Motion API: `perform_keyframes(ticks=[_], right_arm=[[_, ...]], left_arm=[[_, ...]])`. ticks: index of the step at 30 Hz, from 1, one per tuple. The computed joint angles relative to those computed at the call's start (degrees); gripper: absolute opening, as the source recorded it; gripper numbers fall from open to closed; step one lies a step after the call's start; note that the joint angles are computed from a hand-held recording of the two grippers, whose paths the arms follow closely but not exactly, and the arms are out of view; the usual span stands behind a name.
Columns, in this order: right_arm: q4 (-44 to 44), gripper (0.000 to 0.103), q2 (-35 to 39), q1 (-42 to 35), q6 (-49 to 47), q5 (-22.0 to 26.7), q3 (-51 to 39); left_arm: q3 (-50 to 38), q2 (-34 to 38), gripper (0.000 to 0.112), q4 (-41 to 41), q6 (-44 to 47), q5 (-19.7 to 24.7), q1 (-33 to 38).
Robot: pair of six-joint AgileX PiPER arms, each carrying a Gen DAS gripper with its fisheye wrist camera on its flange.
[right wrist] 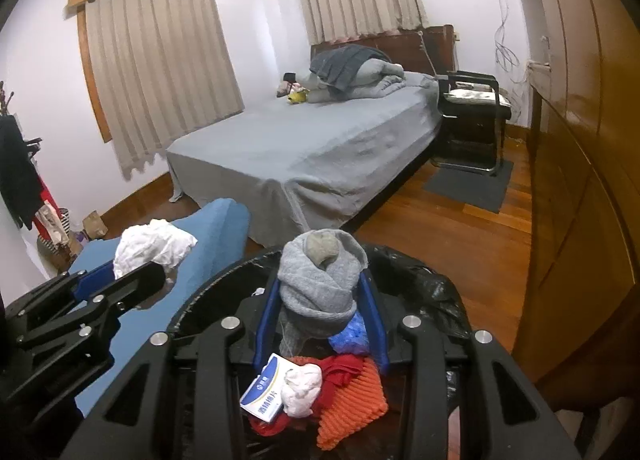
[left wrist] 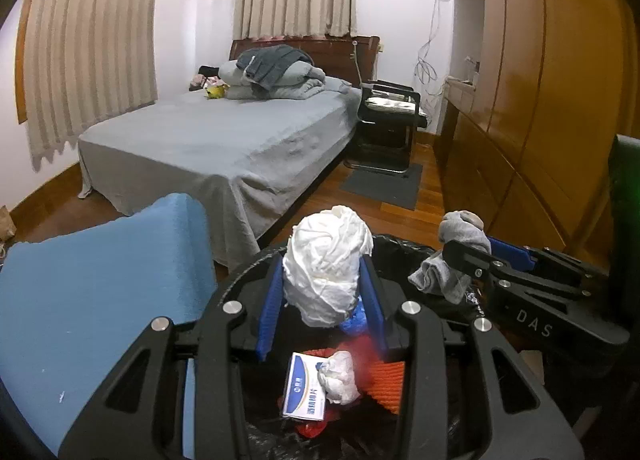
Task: Collect trash
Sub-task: 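Carry the cloth ball and grey sock over the black bin, then open both tools to drop the cloth ball and sock into the bin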
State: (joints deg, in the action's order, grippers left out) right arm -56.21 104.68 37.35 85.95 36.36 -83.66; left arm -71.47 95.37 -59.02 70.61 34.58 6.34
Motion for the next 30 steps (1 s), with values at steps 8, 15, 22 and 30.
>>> perform_keyframes(ticks=[8,15,22,30], right_arm=[[-0.19,0.039,-0.63,-2.0,1.13,-1.55,3.03],[0.91,0.039,0.42,-3.74,0.48,-2.92,3.43],[2.26,0.039,2.14,-5.03,-0.7,-4.09,2.53],[4.35,0.039,3.84,-5.91,-2.48,-5.09,1.49]], left_arm=[[-1.03,2.31,0.036,0.11,0.35,0.17,-1.27],[-2.31,4.84,0.036,1.1,-0.31,-0.74,-2.55],[-3.48,6.74,0.036,2.5,-1.85,-1.35,-3.56],[-5.19,9.45,0.037,5.17,-4.28,-2.16,-4.52]])
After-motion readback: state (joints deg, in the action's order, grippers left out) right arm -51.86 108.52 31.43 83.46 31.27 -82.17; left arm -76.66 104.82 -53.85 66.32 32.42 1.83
